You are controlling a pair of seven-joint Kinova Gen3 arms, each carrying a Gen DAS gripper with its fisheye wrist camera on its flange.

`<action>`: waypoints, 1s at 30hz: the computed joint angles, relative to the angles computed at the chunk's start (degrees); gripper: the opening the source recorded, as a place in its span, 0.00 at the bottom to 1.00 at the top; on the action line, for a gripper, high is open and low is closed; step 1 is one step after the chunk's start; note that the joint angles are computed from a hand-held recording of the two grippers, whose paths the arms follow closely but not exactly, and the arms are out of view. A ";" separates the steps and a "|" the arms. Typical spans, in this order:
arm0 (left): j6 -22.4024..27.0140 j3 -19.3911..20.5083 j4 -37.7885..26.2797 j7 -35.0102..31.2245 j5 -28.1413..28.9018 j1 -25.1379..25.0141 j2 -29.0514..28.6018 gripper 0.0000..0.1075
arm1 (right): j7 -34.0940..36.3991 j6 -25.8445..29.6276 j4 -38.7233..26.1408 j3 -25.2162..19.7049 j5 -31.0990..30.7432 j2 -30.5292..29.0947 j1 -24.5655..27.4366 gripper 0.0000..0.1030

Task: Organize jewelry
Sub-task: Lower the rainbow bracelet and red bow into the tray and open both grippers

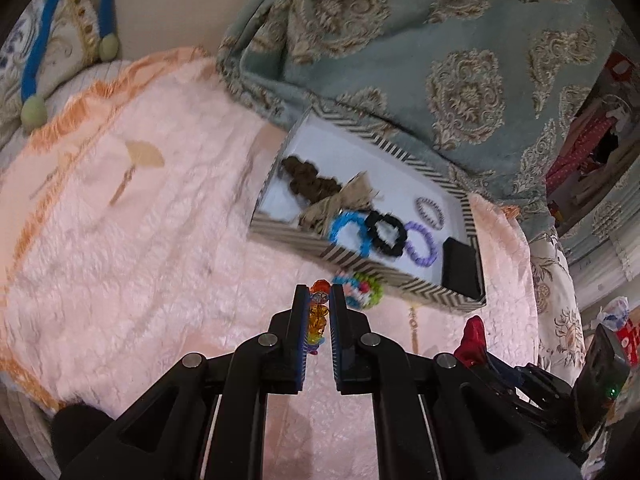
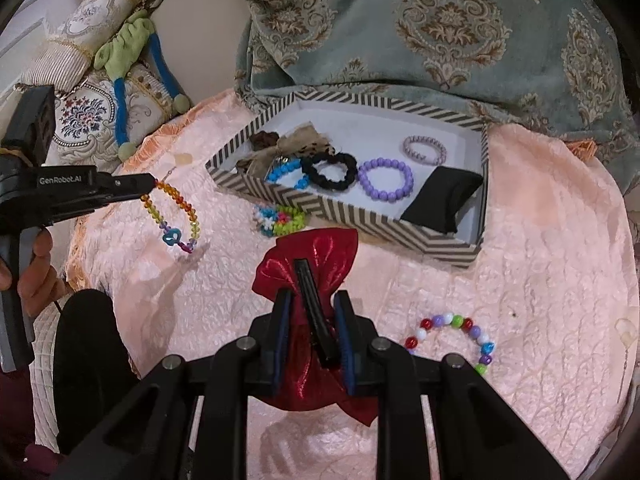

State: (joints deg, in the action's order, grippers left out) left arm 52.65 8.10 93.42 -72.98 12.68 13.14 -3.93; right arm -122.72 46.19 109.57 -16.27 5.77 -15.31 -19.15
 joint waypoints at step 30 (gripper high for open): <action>9.64 -2.86 -38.28 6.19 -22.16 11.61 28.82 0.00 | 14.73 -0.20 -21.70 11.45 -6.05 23.21 5.24 0.22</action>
